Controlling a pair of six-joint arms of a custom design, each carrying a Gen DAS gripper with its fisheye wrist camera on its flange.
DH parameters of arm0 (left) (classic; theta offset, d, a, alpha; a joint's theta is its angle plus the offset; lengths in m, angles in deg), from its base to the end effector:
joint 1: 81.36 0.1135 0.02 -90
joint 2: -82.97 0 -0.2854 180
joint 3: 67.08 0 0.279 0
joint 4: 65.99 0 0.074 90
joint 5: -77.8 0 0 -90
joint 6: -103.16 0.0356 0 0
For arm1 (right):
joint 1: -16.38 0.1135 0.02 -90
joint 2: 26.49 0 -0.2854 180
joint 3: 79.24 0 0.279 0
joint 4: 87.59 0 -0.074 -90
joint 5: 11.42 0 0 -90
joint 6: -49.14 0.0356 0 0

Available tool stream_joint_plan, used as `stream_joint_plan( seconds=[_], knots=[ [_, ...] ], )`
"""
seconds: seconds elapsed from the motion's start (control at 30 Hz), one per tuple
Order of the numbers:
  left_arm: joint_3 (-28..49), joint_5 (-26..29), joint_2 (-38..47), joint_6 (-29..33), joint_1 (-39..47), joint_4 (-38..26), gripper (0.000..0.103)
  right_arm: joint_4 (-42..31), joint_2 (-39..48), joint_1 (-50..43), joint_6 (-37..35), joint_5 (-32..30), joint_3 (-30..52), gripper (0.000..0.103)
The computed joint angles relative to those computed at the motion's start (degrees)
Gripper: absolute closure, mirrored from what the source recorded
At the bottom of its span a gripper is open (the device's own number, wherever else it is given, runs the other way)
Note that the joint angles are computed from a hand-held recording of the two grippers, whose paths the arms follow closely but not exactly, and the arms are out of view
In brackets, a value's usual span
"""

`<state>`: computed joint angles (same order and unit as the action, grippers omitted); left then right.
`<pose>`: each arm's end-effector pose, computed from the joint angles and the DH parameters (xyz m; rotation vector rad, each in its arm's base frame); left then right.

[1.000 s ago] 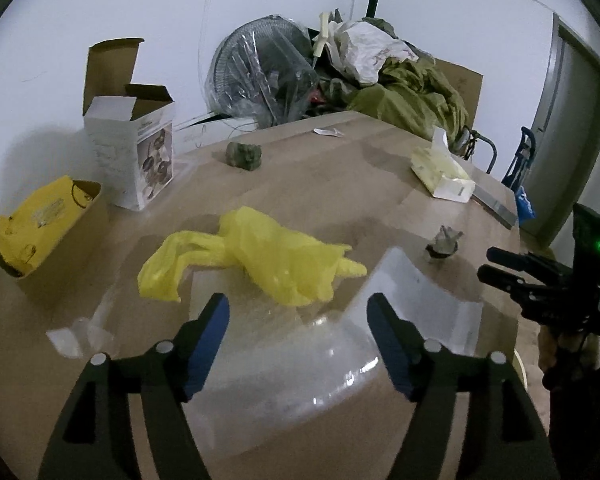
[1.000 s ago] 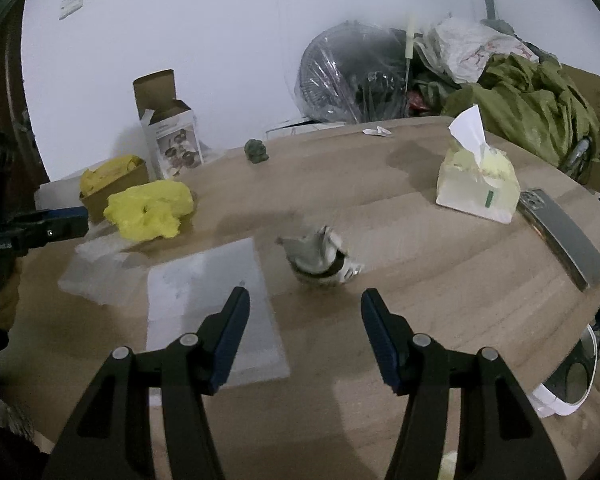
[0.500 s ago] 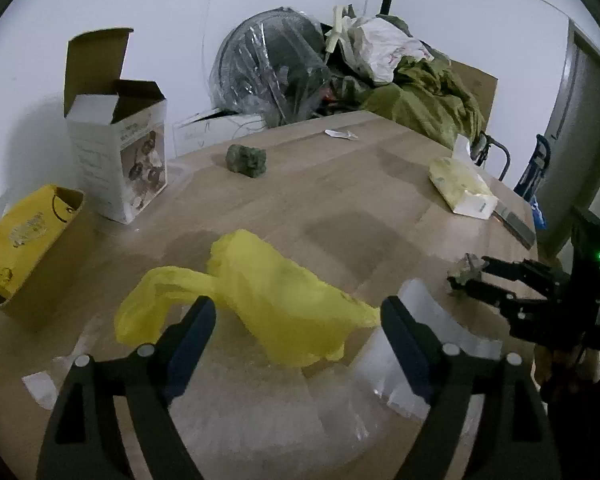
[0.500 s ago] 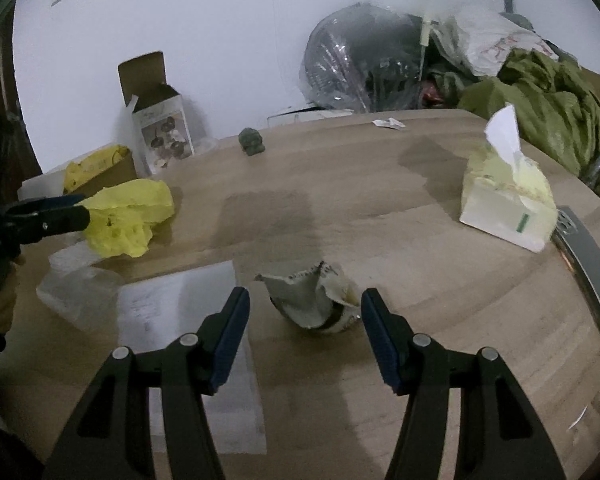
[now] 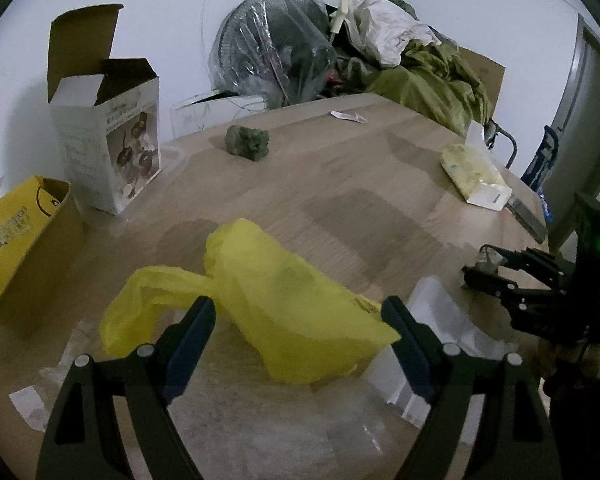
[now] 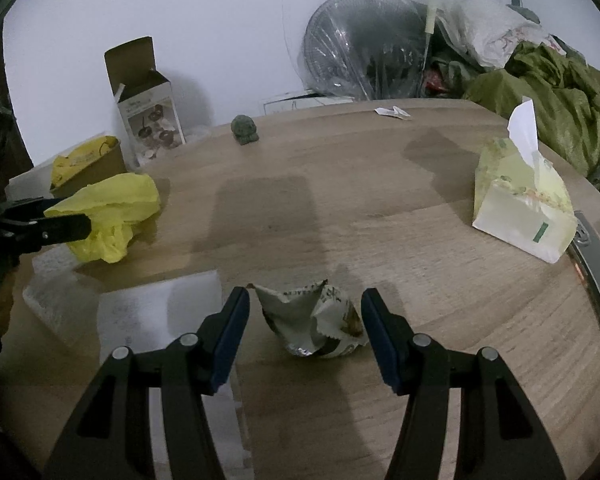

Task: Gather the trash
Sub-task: 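Move the right gripper to the crumpled foil wrapper while the left grasps the yellow plastic bag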

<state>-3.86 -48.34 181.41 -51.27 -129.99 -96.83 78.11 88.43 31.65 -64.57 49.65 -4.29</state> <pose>0.2349 -0.2349 0.1410 -0.4933 2.3498 0.0074 0.3963 0.1260 0.1077 -1.0011 2.2231 0.5675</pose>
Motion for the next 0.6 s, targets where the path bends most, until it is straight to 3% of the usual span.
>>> stream_joint_plan(
  seconds=[0.13,0.3,0.6],
  knots=[
    [-0.34,0.17,-0.09,0.92,-0.20,0.90,0.021,-0.18,-0.07,0.08,-0.66,0.07,-0.30,0.047],
    [0.24,0.90,0.61,1.32,-0.12,0.77,0.039,-0.19,-0.09,0.04,-0.83,-0.33,-0.36,0.049],
    [0.99,0.61,0.88,1.44,-0.29,-0.46,0.074,-0.62,-0.34,0.07,-1.88,-0.25,-0.69,0.064]
  ],
)
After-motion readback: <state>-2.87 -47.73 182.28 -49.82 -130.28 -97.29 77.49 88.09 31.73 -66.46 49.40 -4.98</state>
